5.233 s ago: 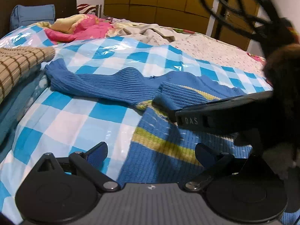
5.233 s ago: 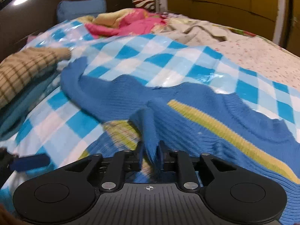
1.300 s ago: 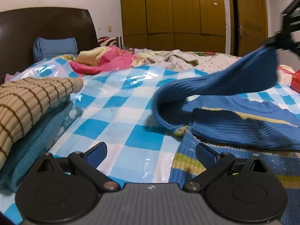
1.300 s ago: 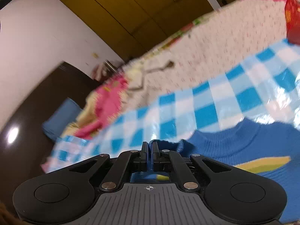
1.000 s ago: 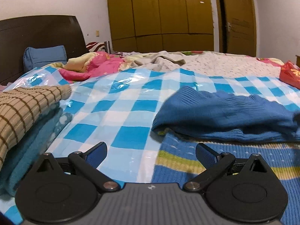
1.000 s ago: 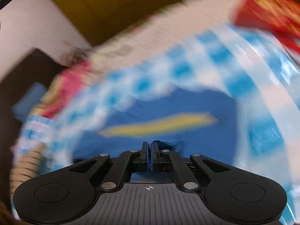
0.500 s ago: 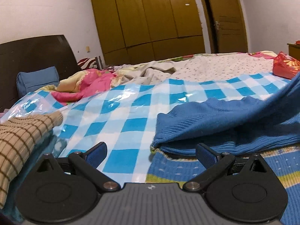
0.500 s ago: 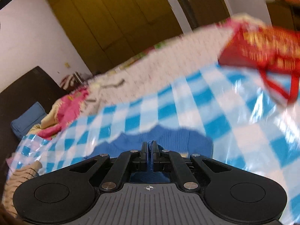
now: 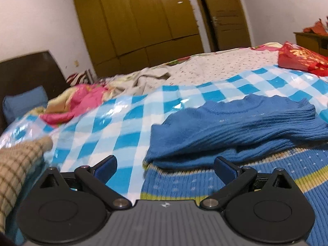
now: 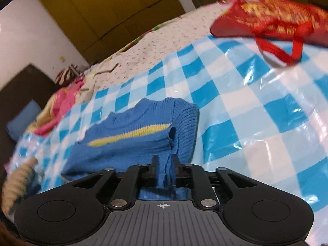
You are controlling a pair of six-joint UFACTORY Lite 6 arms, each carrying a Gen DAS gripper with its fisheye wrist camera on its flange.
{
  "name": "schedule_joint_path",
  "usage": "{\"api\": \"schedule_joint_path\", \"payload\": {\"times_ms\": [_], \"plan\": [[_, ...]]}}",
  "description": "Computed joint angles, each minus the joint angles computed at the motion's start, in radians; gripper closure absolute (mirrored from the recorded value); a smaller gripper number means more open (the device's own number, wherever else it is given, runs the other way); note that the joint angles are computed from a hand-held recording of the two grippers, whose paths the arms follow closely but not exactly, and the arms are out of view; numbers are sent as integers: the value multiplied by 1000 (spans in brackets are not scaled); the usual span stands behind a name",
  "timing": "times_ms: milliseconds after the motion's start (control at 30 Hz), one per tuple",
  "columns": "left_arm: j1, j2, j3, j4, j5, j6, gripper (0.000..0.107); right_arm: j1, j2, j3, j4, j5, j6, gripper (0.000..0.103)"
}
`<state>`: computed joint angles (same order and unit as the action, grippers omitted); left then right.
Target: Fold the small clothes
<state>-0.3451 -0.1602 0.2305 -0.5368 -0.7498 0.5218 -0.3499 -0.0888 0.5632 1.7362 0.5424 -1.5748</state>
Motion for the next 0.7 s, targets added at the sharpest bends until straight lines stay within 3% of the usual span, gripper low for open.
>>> {"api": "schedule_joint_path", "payload": {"times_ms": [100, 300, 367, 500, 633, 700], "plan": [[2, 28, 37, 33, 32, -17, 4, 47, 124, 95, 73, -19, -29, 81], [-7, 49, 45, 37, 56, -21, 4, 161, 328, 298, 35, -79, 27, 79], [4, 54, 48, 49, 61, -22, 4, 183, 344, 343, -51, -109, 115, 100], [43, 57, 73, 86, 78, -32, 4, 164, 245, 341, -93, -43, 157, 103], [67, 41, 95, 110, 77, -50, 4, 110, 76, 294, -76, 91, 85, 103], [81, 51, 111, 132, 84, -59, 4, 105, 69, 317, -177, 94, 138, 100]]}}
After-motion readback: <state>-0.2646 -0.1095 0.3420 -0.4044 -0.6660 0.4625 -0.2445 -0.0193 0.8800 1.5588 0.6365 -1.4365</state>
